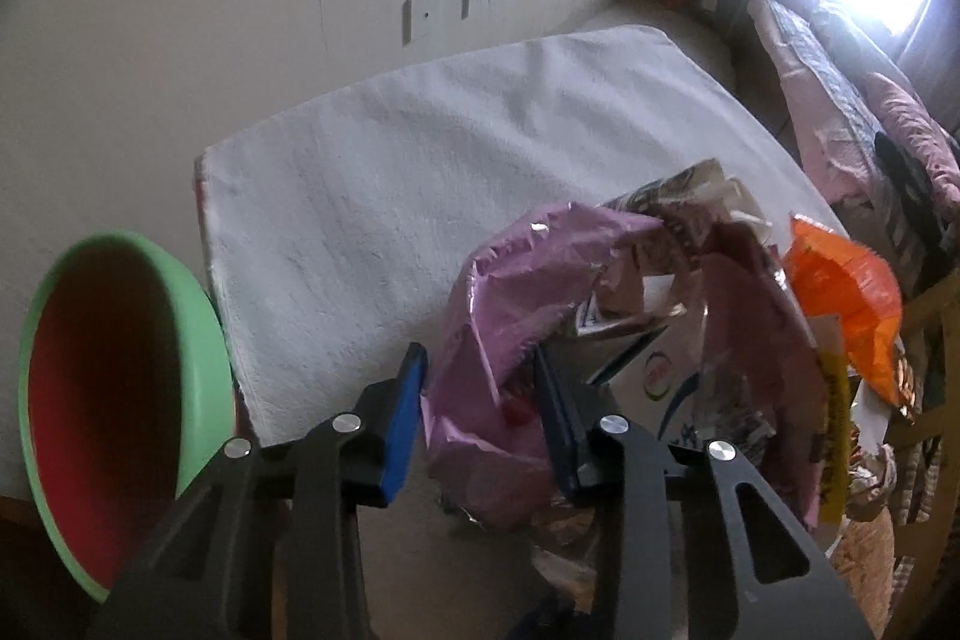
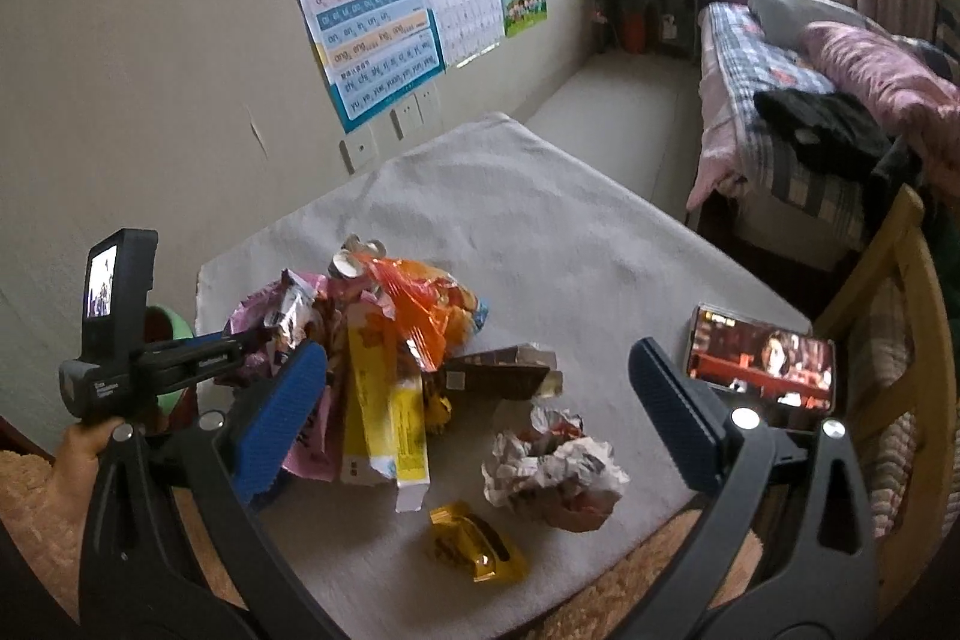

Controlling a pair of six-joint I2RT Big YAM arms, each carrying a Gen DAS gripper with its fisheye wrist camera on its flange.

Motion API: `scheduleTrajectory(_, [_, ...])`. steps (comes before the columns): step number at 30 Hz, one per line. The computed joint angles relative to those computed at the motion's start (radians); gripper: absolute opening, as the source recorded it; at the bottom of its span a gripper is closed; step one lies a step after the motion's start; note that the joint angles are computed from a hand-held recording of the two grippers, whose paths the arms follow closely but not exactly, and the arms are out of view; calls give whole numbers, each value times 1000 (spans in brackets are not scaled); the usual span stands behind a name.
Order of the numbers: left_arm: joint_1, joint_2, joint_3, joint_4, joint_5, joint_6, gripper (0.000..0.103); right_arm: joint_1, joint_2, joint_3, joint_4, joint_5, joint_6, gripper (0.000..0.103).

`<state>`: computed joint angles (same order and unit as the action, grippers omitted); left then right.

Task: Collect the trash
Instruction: 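Grasp the pink wrapper with the left tool while the right tool grasps the orange chip bag, then carry the pink wrapper and orange bag into the red bin and open both tools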

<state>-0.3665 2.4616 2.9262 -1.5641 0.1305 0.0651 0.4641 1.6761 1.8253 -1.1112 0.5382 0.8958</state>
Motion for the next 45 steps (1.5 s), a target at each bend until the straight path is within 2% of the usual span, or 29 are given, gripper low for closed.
scheduleTrajectory(1, [1, -29, -58, 31, 1, -1, 29, -3, 1, -2, 2, -11, 4, 100])
scheduleTrajectory(4, [10, -40, -69, 44, 18, -15, 20, -6, 2, -14, 20, -44, 10, 100])
scheduleTrajectory(6, [16, -95, -161, 102, 29, -24, 15, -8, 5, -19, 36, -62, 2, 100])
scheduleTrajectory(13, [37, -347, -528, 348, 37, -7, 14, -39, 19, -28, 101, -144, -31, 99])
scheduleTrajectory(17, [56, -460, -658, 438, 43, -10, 14, -68, 66, 20, 91, -162, -66, 93])
scheduleTrajectory(19, [68, -503, -714, 472, 46, -9, 14, -82, 94, 49, 82, -184, -78, 85])
scheduleTrajectory(20, [75, -532, -751, 494, 42, -9, 14, -91, 112, 66, 81, -208, -86, 77])
scheduleTrajectory(23, [91, -561, -786, 507, 34, -13, 14, -104, 159, 113, 64, -255, -102, 71])
scheduleTrajectory(25, [101, -576, -811, 515, 37, -18, 14, -109, 188, 146, 50, -280, -116, 63])
scheduleTrajectory(27, [110, -577, -817, 521, 31, -23, 14, -114, 211, 169, 42, -310, -127, 39])
scheduleTrajectory(28, [116, -571, -808, 516, 34, -29, 14, -118, 224, 183, 31, -323, -127, 33])
scheduleTrajectory(31, [125, -581, -829, 528, 33, -40, 14, -116, 223, 191, 31, -304, -111, 33])
scheduleTrajectory(36, [146, -580, -835, 551, 25, -66, 14, -84, 194, 226, 19, -169, -156, 32])
scheduleTrajectory(39, [161, -584, -848, 575, 17, -69, 14, -67, 185, 269, 23, -131, -179, 32])
scheduleTrajectory(42, [180, -579, -847, 584, 12, -87, 14, -45, 199, 330, 28, -119, -205, 32])
scheduleTrajectory(45, [201, -575, -850, 590, 1, -98, 14, -22, 231, 405, 37, -143, -226, 32])
